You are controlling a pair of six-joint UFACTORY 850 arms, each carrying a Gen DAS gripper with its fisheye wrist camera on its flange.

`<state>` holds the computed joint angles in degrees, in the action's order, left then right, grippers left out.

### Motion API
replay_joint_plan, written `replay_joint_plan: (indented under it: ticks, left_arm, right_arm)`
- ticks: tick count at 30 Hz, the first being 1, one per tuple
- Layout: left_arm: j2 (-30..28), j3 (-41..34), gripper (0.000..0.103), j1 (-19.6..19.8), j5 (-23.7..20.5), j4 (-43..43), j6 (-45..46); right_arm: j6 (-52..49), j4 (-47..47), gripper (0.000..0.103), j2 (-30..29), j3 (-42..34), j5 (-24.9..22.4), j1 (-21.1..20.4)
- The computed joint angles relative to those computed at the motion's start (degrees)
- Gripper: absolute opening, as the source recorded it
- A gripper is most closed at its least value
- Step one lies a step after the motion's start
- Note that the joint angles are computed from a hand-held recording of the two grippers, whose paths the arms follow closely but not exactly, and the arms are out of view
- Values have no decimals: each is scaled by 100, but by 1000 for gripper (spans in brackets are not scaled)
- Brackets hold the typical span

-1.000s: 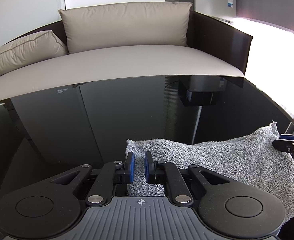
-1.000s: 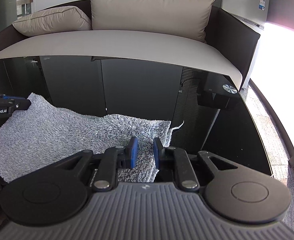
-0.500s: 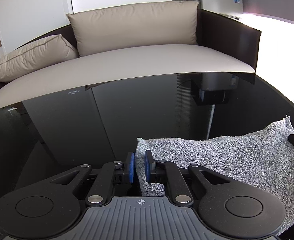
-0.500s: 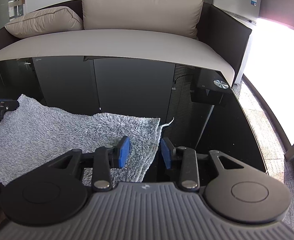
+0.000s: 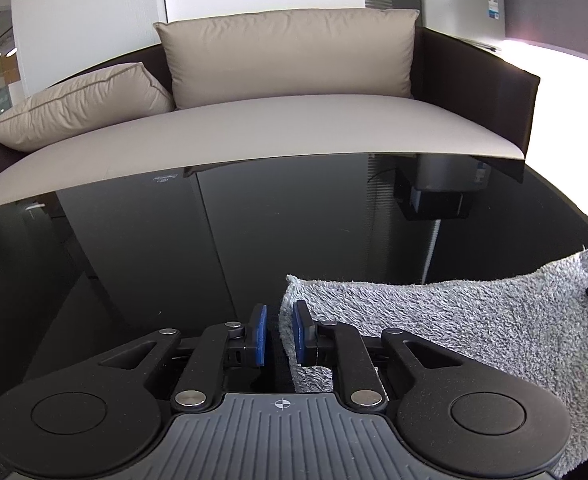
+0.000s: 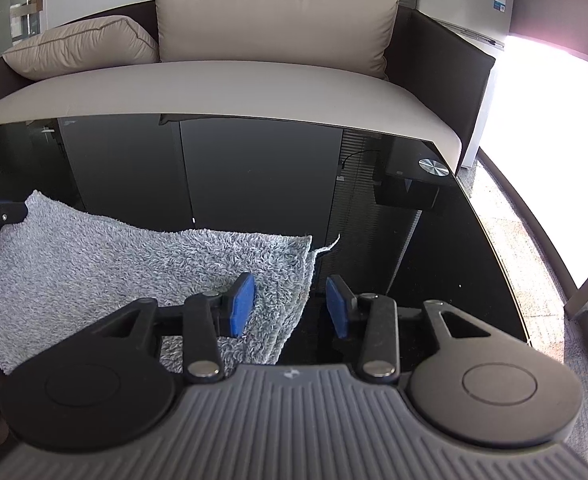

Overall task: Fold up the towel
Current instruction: 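Open both grippers and lift them off the folded towel, then move the open right gripper to a corner of the folded towel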

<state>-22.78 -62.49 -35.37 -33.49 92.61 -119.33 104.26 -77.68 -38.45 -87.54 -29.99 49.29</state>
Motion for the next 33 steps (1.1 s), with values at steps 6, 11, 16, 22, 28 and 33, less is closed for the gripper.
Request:
replay_joint_plan:
  ticks: [6, 11, 16, 22, 28, 33]
  left_arm:
    - [367, 318, 62, 39, 79, 507, -594]
    - [577, 510, 77, 46, 276, 559, -826]
    - [745, 706, 93, 0, 236, 687, -1001]
    - [931, 914, 102, -56, 310, 707, -993]
    - [1051, 1086, 102, -143, 337, 724, -994]
    - [1185, 1260, 102, -213, 369, 814, -1153]
  right_arm:
    - [1111, -898, 50, 221, 298, -93, 57]
    - [1593, -1146, 65, 329, 419, -42, 112]
    - [1900, -1398, 81, 397, 510, -205, 219]
    - [2161, -1480, 91, 497, 644, -175, 275]
    - [2187, -1294, 92, 587, 759, -152, 336]
    - [2206, -1091, 92, 699, 897, -125, 425]
